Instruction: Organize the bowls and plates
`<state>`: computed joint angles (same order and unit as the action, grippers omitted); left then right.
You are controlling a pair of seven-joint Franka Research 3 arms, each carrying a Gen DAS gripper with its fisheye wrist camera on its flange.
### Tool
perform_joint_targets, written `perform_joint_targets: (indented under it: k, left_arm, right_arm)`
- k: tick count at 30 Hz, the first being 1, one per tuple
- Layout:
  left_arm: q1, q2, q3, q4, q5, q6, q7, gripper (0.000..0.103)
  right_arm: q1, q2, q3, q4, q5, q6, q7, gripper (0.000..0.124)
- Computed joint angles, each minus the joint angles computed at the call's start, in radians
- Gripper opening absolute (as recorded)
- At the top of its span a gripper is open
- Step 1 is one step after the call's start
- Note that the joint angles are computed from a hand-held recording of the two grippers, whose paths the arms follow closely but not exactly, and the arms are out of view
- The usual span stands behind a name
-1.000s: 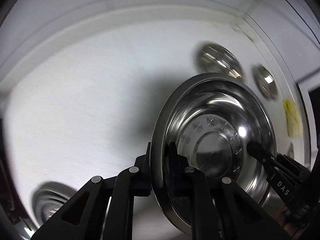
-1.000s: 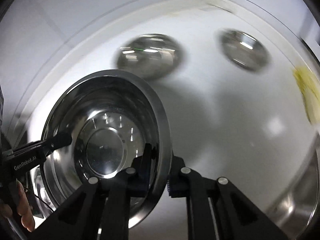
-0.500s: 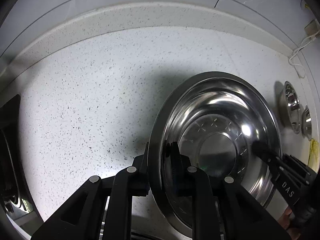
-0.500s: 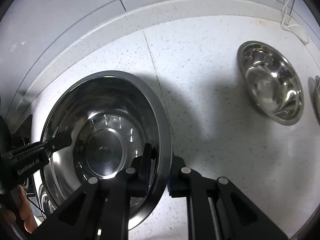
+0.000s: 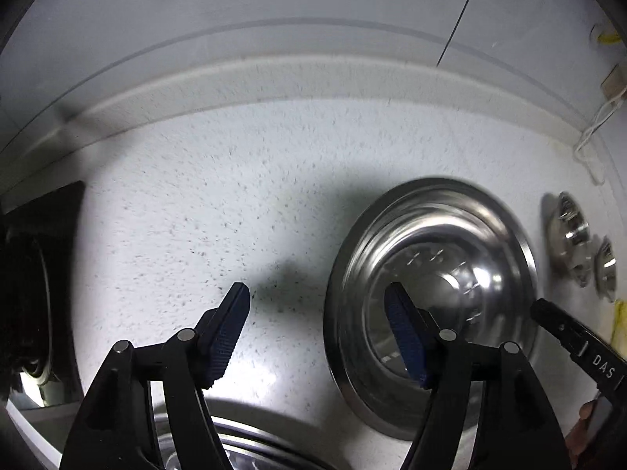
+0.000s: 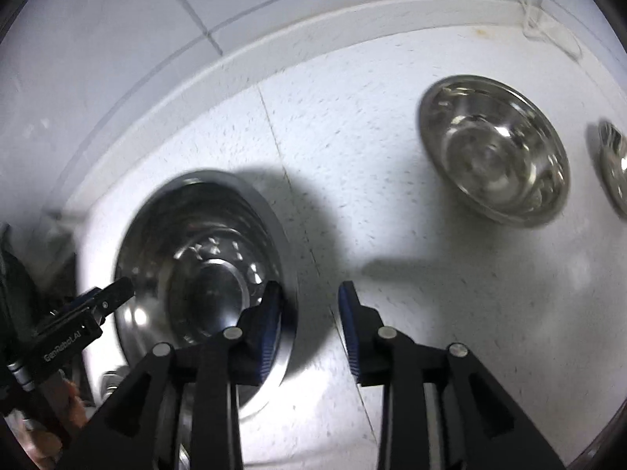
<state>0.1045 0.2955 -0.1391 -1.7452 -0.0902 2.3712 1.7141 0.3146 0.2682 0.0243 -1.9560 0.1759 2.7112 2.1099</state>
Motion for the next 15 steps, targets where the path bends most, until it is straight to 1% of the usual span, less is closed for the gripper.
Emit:
perform_joint_targets:
  k: [2,3,4,5,8,10,13,15]
  left_arm:
    - [0.015,-0.027,-0.015,-0.005,-0.055,-0.018,0.03,0.069]
    - [0.025,-0.04,-0.022,-0.007,-0.093,-0.032,0.059,0.069]
    - [0.026,-0.051,-0.028,-0.005,-0.12,-0.052,0.079,0.069]
    - [0.021,-0.056,-0.03,0.001,-0.135,-0.066,0.088,0.069]
    - [-0.009,-0.059,-0.043,0.023,-0.165,-0.099,0.108,0.069]
    - [-0.04,-0.035,-0.054,0.069,-0.165,-0.141,0.107,0.069]
    - [-0.088,0.009,-0.071,0.138,-0.146,-0.171,0.098,0.069]
    - [-0.125,0.066,-0.088,0.228,-0.13,-0.233,0.078,0.069]
  right_arm:
    - [-0.042,-0.06,0.028,-0.073,0.102,0.047,-0.064,0.039]
    - [-0.063,-0.088,0.043,-0.106,0.168,0.069,-0.105,0.051]
    - [-0.081,-0.114,0.058,-0.138,0.241,0.094,-0.154,0.057]
    - [-0.09,-0.142,0.059,-0.169,0.286,0.113,-0.184,0.058]
    - [-0.094,-0.209,0.012,-0.237,0.231,0.126,-0.12,0.062]
    - [-0.105,-0.236,-0.009,-0.269,0.176,0.139,-0.048,0.063]
    - [-0.142,-0.258,-0.034,-0.279,0.112,0.113,0.013,0.063]
    - [-0.167,-0.252,-0.046,-0.266,0.061,0.088,0.046,0.063]
